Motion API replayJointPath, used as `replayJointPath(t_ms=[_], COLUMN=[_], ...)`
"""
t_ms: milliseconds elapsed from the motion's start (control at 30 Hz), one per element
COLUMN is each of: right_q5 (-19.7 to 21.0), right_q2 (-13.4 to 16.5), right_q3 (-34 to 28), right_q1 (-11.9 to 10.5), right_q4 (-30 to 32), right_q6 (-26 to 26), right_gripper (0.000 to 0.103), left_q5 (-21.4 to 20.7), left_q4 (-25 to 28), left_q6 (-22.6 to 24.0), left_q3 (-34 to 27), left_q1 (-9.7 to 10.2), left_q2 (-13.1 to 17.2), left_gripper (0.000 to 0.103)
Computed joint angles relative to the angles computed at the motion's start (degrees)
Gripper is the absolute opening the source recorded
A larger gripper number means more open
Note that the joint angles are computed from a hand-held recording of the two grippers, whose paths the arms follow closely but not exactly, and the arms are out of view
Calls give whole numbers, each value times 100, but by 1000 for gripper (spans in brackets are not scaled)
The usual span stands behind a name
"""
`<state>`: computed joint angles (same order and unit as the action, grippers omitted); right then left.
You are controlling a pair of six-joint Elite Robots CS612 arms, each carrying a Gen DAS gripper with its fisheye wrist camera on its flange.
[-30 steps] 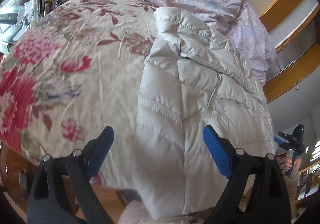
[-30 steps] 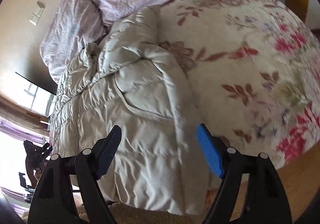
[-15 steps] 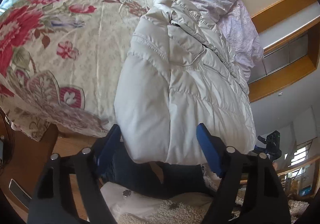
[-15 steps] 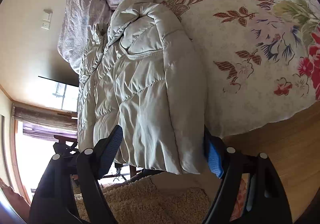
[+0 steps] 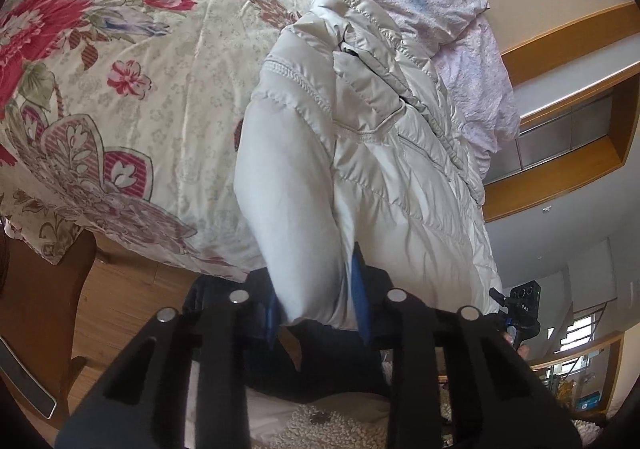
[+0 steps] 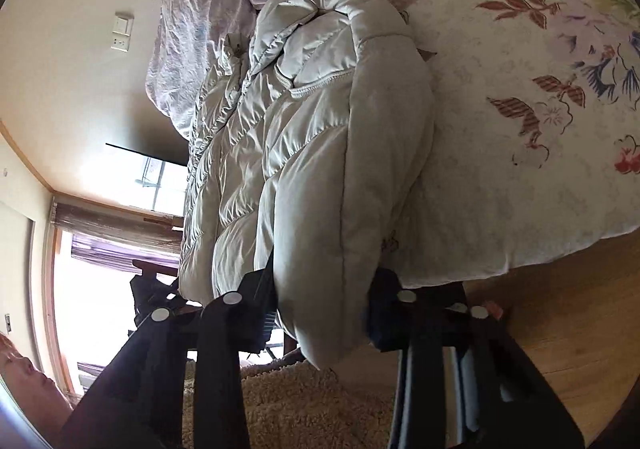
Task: Fold large clothes
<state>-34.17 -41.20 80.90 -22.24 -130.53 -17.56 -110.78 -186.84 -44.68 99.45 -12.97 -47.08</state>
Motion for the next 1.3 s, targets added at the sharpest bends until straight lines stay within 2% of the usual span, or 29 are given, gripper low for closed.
replayJointPath(t_ms=[67, 167, 233, 300, 367, 500, 600, 700, 833, 967, 1100, 1300], right_q5=[71, 113, 96, -102, -473, -895, -1133, -1429, -1761, -2378, -3177, -3969], right_q2=[-62, -154, -163, -157, -159, -13, 133, 286, 555, 950, 1451, 2245], right_q3=[107, 253, 287, 302, 300, 61, -224, -569, -1178, -2023, -3030, -4560], right_q1=[11, 46, 83, 140, 235, 381, 464, 567, 710, 925, 1170, 1396], right_q4=[-530, -1501, -2205, -3037, -3934, -5312, -5889, -6262, -6439, -6258, -5601, -4376], right_q6=[126, 295, 618, 1001, 1395, 2104, 2465, 2793, 3278, 3541, 3398, 3437], right_gripper=[23, 19, 18, 17, 17, 17, 17, 17, 17, 17, 17, 17], left_q5=[178, 457, 626, 810, 1030, 1583, 1874, 1992, 2173, 2304, 2474, 2736], left_q4=[-45, -192, -336, -523, -673, -790, -803, -754, -577, -270, 345, 1214], left_q6=[112, 251, 267, 229, 234, 443, 617, 709, 931, 1029, 1079, 1114], left_q3=[12, 5, -27, -98, -209, -503, -816, -1222, -1862, -2650, -3605, -4995], left_q1=[-41, -85, -100, -107, -113, -163, -157, -118, -69, -15, 23, 64], left_q2=[-71, -162, -197, -204, -197, -164, -76, 75, 321, 687, 1187, 2004], left_gripper=[20, 18, 17, 17, 17, 17, 16, 16, 16, 16, 16, 16])
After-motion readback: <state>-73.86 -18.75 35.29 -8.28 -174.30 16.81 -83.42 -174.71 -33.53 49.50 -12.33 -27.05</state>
